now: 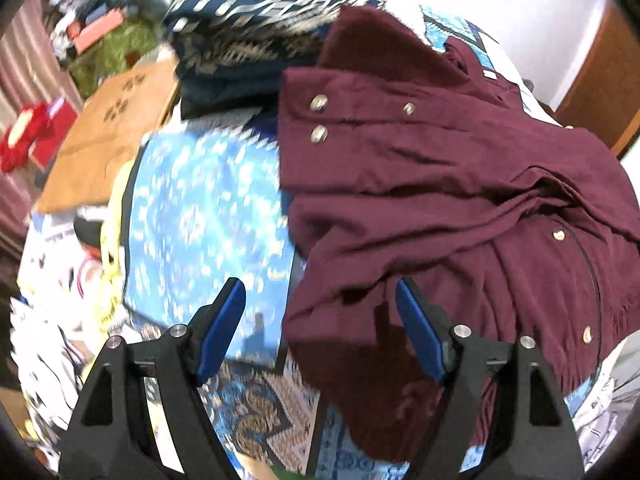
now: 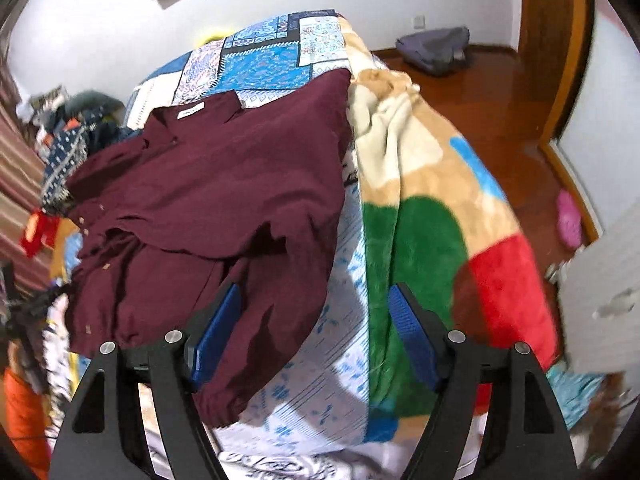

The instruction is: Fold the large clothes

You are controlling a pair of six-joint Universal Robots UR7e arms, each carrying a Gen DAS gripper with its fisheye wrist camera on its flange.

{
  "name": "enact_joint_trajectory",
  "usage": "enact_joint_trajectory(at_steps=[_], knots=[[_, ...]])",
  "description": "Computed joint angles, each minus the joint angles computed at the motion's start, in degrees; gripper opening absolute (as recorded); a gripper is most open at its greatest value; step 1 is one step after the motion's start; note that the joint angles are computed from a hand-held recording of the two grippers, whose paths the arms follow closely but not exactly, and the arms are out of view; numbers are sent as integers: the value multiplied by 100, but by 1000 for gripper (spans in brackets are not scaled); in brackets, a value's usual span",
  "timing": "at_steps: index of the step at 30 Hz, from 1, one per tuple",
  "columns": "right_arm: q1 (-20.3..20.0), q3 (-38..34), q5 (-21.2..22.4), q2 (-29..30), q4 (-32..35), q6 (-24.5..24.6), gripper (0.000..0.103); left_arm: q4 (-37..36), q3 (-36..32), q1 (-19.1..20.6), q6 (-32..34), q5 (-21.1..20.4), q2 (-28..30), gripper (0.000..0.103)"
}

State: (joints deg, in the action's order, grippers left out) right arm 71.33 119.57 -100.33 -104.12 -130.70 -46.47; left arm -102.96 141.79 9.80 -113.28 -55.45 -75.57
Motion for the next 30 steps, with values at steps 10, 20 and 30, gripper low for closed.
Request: enact_joint_trajectory(at_steps=[10, 20, 30], knots=[[-286, 64, 364, -104, 928, 254, 73, -2541, 1243, -401, -550, -483, -184, 76], [-493, 224, 796, -188, 1247, 405, 71, -4425, 1549, -574, -434, -215, 486, 55], [14, 396, 646, -338, 871, -223, 18, -3587, 1115, -397, -263, 60, 1, 23]])
